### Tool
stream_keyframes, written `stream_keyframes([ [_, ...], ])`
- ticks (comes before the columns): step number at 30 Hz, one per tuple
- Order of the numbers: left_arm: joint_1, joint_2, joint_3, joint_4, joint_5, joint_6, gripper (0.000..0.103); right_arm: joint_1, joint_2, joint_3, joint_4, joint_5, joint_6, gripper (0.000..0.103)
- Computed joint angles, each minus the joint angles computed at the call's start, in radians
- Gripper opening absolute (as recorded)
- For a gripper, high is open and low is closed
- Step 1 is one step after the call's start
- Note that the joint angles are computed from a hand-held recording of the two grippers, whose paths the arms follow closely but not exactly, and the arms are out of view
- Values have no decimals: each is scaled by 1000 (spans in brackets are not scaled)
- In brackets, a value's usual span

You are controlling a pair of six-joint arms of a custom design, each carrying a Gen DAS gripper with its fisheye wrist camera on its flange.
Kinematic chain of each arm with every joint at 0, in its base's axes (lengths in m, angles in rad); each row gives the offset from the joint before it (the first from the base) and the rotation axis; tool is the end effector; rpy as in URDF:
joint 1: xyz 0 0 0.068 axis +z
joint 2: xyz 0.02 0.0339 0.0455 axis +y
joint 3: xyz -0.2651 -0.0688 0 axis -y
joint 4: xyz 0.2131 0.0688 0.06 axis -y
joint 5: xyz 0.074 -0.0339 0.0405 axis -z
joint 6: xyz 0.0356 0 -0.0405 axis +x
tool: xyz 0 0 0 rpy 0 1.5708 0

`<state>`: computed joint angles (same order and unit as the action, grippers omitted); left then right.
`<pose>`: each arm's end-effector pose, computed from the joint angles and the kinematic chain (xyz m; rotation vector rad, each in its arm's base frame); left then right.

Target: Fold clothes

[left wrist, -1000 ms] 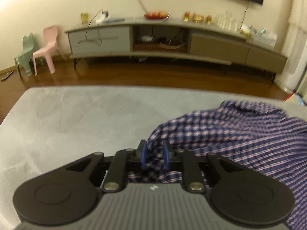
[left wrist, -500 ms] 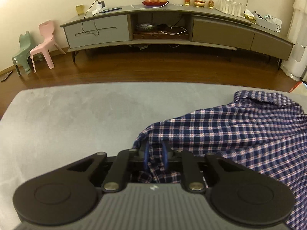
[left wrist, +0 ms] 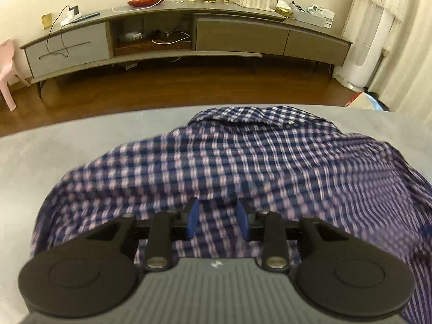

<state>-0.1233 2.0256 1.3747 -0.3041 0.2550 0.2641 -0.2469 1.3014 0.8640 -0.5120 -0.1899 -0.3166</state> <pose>0.4008 -0.0587 0.1817 0.5809 2.4324 -0.2636 0.2260 -0.0500 0.2445 -0.1631 2.4902 0.0055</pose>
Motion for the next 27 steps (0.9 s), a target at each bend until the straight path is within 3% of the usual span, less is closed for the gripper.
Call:
stream_keyframes([
  [2,-27,30,34,10,-37,0,32,-14,-108,-67,-48,-23,-94,42],
  [5,-44,78,129,-53,-77,-12,46,-84,-95,41,-321,-108,-258,44],
  [7,-44,74,137,-68,-73,-18,41,-81,-59,118,-418,-118,-302,39],
  [10,-40,43,108,-59,-48,-24,39,-98,-27,199,-297,-168,-191,40],
  [11,-38,25,84,-53,-32,-12,39,-100,-6,212,-198,-168,-122,49],
  [14,-43,-23,17,-40,-8,33,39,-56,178,290,37,-35,38,50],
  [16,-61,-31,-8,-34,-24,65,39,-45,322,368,69,30,90,44],
  [17,-66,-35,-20,-32,-36,83,39,-43,389,408,54,45,93,36],
  [18,-66,-42,-38,-27,-46,95,39,-41,456,450,40,61,97,19],
  [19,-57,-53,-57,-26,-42,98,39,-40,477,442,53,82,91,18],
  [22,6,-145,-148,-39,44,95,39,-33,470,364,201,292,22,24],
  [24,98,-273,-255,-67,146,150,41,-49,418,303,242,362,-7,27],
  [26,249,-426,-347,-162,272,277,44,-122,265,217,207,236,16,31],
  [27,331,-480,-362,-236,330,349,47,-167,165,171,159,134,24,41],
])
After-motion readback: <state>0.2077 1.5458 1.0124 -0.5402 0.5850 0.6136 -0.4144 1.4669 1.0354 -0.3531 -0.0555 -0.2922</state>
